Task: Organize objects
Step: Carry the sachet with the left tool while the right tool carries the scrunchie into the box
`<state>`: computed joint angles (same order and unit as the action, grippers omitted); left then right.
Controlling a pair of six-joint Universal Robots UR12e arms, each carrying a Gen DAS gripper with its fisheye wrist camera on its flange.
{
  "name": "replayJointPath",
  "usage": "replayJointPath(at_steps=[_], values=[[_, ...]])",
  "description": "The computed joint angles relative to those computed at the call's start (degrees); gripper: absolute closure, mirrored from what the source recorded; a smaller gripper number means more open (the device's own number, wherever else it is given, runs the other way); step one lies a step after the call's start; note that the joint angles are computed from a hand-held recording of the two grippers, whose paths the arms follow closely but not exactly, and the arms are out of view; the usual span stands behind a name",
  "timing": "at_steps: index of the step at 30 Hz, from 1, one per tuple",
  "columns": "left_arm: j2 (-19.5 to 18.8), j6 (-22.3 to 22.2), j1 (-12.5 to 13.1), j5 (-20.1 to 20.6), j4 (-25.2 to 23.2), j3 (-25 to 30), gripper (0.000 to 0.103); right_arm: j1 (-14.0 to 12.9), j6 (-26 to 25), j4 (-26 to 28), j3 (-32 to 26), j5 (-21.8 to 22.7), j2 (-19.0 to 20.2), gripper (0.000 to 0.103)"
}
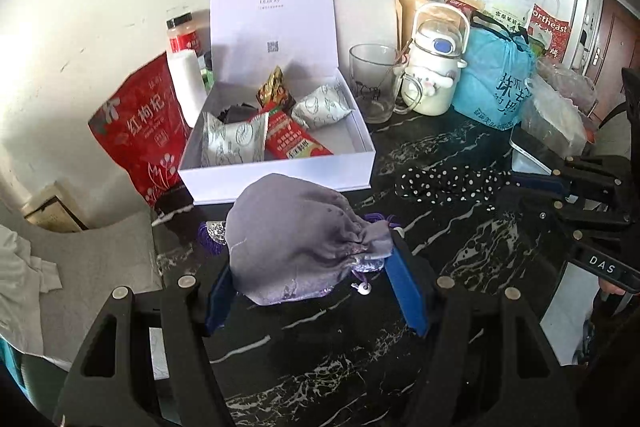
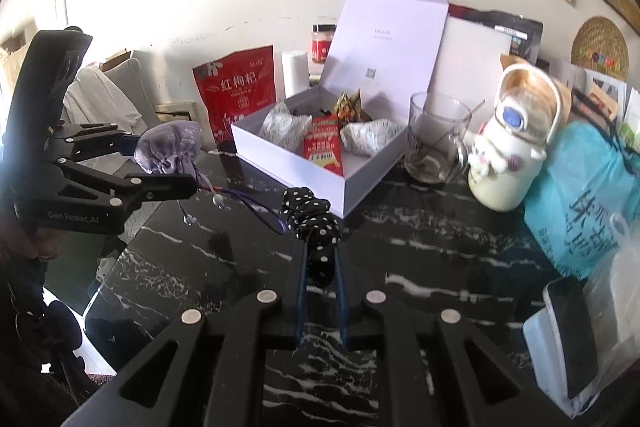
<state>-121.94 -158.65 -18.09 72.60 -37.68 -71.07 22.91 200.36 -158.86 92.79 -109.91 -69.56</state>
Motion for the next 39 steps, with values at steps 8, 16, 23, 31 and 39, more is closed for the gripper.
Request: replayJointPath(at_steps=[8, 16, 23, 31, 39], values=[[-1.38, -1.17, -0.16, 0.62, -0.81, 3.59, 0.037, -0.54, -3.24, -0.72, -2.33, 0.31, 0.62, 0.091], [-4.40, -2.40, -0.16, 1.18, -2.44, 8.98, 0.037, -1.72, -5.64, -0.47, -5.34, 1.42, 2.10, 0.091], [-8.12, -2.28, -0.36, 1.68, -5.14, 15.42, 0.037, -3.28, -7.16, -0.56, -8.08, 2.89, 3.82, 0.091], [-13.61, -2.66, -0.82, 2.91, -9.11, 24.97, 0.037, -5.21, -8.55, -0.42, -11.14, 4.88, 5.93, 0.091], [-20.49, -3.10, -1.29, 3.96, -15.56, 36.74, 0.037, -6.90, -9.13, 1.47, -14.68, 6.53, 8.32, 0.091]])
